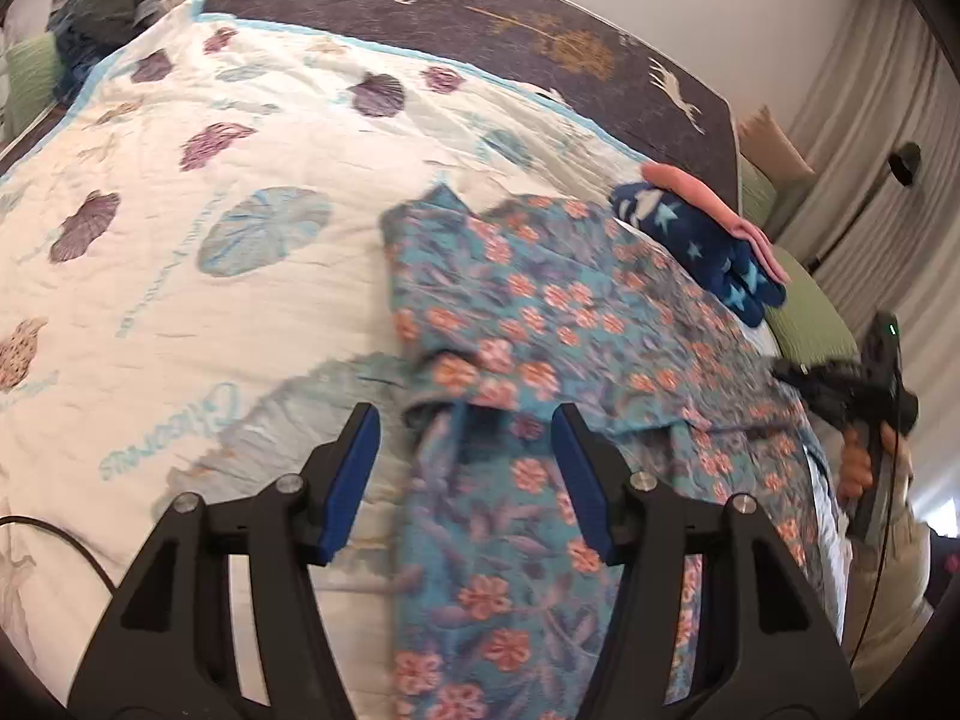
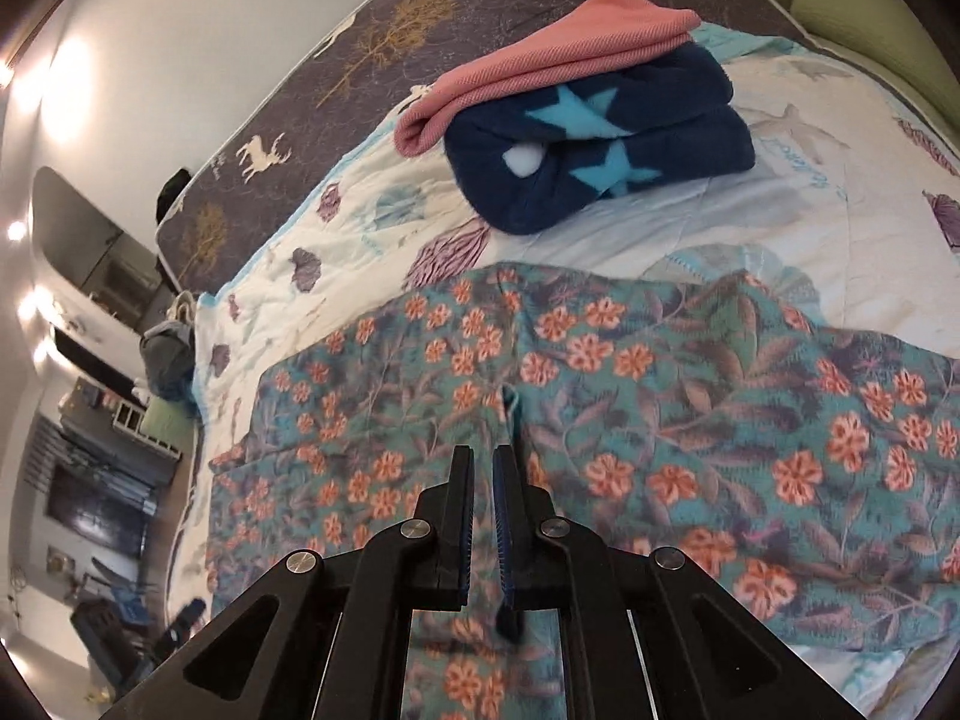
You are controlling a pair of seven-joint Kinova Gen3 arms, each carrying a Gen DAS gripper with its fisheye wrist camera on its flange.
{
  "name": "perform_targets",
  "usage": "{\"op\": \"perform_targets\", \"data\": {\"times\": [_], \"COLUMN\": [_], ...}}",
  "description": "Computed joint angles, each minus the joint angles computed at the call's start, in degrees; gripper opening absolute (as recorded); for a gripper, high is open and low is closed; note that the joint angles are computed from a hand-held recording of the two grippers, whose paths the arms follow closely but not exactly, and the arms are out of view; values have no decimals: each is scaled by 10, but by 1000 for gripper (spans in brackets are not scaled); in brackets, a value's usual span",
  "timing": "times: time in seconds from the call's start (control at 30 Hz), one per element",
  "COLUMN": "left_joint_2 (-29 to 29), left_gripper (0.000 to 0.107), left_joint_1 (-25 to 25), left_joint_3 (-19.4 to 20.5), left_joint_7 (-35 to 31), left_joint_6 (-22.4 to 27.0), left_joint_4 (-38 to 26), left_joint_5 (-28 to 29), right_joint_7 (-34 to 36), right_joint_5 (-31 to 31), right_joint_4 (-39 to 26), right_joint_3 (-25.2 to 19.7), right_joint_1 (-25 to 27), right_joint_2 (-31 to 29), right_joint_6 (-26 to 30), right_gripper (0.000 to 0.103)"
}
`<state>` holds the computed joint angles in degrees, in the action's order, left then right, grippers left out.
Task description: Fold small clothes
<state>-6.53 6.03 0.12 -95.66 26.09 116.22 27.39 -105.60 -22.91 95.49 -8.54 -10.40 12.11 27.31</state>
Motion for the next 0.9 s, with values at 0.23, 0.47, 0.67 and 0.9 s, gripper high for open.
{"op": "perform_targets", "data": {"times": [0.23, 0.47, 0.67, 0.9], "left_joint_2": [-2, 17, 59, 121], "left_gripper": [61, 61, 61, 61], "left_joint_1": [-2, 37, 64, 89], "left_joint_3": [6, 34, 69, 99], "left_joint_7": [12, -18, -15, -13], "left_joint_6": [5, 14, 20, 37], "left_joint_4": [-14, -58, -100, -159], "left_joint_5": [-14, -25, -34, -45], "right_joint_7": [10, -37, -177, -340], "right_joint_5": [-6, -41, -61, 52], "right_joint_4": [66, 207, 305, 296], "right_joint_3": [12, -77, -139, -235], "right_joint_1": [11, 167, 318, 480], "right_joint_2": [-62, -175, -273, -288], "right_joint_6": [-7, -48, -35, -4], "right_gripper": [8, 15, 31, 56]}}
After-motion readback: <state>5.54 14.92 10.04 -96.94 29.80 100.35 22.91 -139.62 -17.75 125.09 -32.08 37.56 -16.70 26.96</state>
